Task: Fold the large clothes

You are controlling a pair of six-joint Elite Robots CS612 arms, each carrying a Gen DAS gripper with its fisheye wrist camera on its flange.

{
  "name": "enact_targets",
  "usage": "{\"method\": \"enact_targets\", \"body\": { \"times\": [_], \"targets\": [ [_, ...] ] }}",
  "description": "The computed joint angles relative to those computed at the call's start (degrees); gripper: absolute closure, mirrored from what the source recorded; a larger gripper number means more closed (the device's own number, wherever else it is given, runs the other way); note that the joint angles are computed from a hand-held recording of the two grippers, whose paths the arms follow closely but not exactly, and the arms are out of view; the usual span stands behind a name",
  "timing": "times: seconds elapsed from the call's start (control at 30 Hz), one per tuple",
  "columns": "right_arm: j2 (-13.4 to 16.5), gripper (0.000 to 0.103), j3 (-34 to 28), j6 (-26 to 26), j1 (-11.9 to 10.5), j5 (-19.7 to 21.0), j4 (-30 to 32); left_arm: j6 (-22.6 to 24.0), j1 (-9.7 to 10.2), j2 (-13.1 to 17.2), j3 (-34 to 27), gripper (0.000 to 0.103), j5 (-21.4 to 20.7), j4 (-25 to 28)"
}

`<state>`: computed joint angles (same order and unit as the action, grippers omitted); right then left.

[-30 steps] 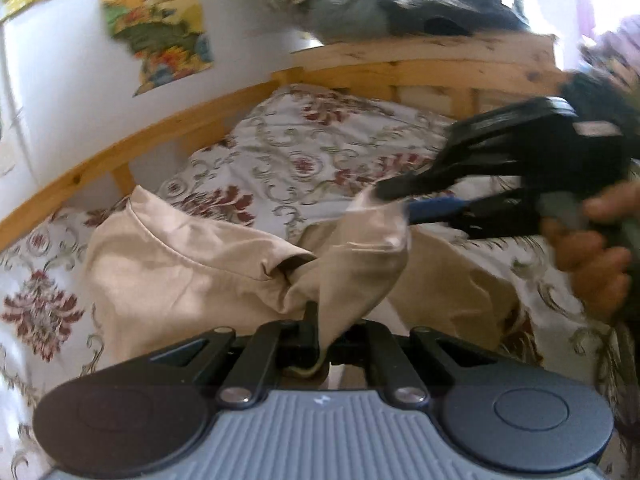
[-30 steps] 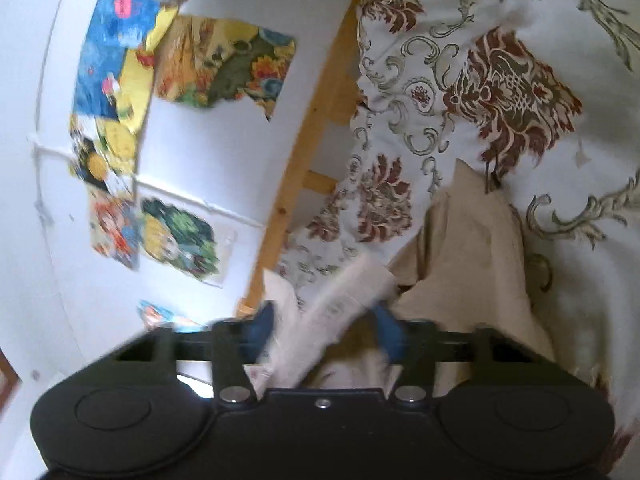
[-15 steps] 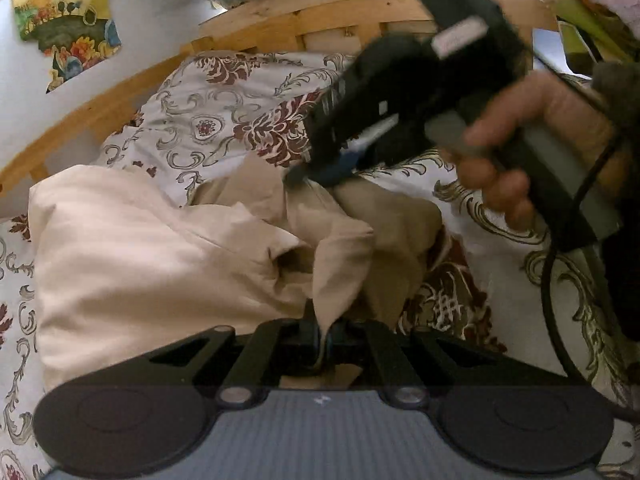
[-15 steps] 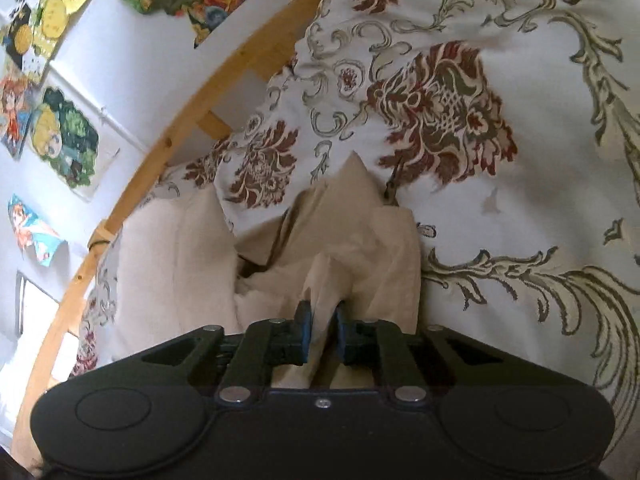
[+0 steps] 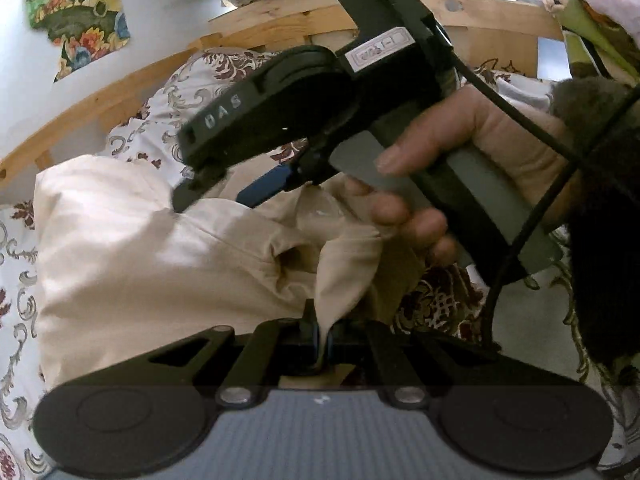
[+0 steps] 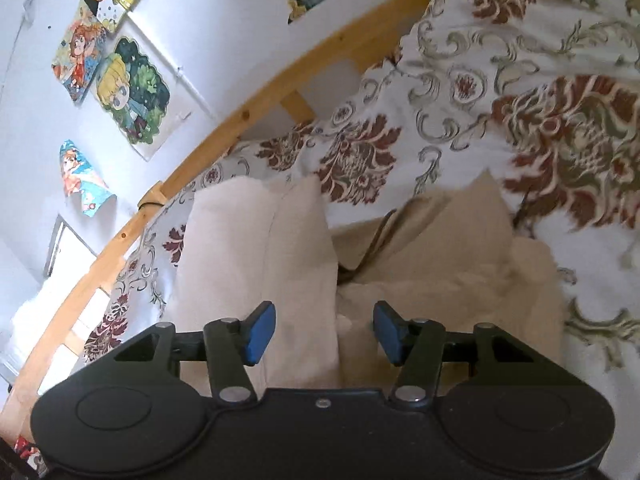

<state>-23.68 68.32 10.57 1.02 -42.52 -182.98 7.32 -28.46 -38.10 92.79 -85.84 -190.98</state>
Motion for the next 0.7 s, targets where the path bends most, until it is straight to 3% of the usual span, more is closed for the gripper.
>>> {"method": "enact_targets", "body": {
  "times": [0.03,0.1,0.13,0.23,0.3,0.4,0.47,0.53,0.57,0.6,0.7],
  "targets": [
    [0.27,0.039,-0.22,0.14,-0.05,1.12,-0.58,-0.13,0.1,0.05,-0.06,0.1,-0.29,-0.05],
    [0.53,0.059,-0.44,0.16,0.17,1.83,-2.07,-0.14,0.31,0.12,-0.22,0.1,-0.67,0.03],
    [0.23,0.098,0.16,-0.29,0.33,0.4,-3.3,-0.33,0.36,0.07,-0.28,0.1,-0.83,0.3],
    [-0.69,0.101,1.62,-1.4,0.32,-0.75,-6.04,-0.08,0.53,0.0,-0.67,0.1,-1.35,0.96],
    [-2.84,0.102,4.56,-5.48,0.41,-3.91,-7.77,0.45,0.68,-0.08,-0.85,0.1,-2.23,1.22],
    [-5.77,0.103,9.31,-7.13,-0.04,-7.74,-11.89,0.75,1.11,-0.57,-0.91,0.098,-5.53,1.75],
    [-7.14,0.103,11.31,-7.83,-0.37,-10.46,-11.43,0.3,1.62,-1.09,-0.52,0.095,-8.54,2.01],
    [-7.86,0.103,12.24,-7.96,-0.44,-13.61,-8.42,-0.36,2.2,-1.74,0.64,0.082,-11.54,1.15],
    [-8.1,0.103,12.77,-7.74,-0.46,-14.85,-7.67,-0.43,2.29,-2.42,1.51,0.072,-11.79,1.39],
    [-8.43,0.103,13.29,-8.2,-0.37,-16.48,-6.28,-1.07,2.51,-2.89,2.6,0.061,-12.2,-0.38],
    [-9.19,0.103,14.74,-10.94,0.46,-24.76,-2.63,-6.82,3.29,-3.76,5.23,0.044,-11.69,-7.58]
  ]
}}
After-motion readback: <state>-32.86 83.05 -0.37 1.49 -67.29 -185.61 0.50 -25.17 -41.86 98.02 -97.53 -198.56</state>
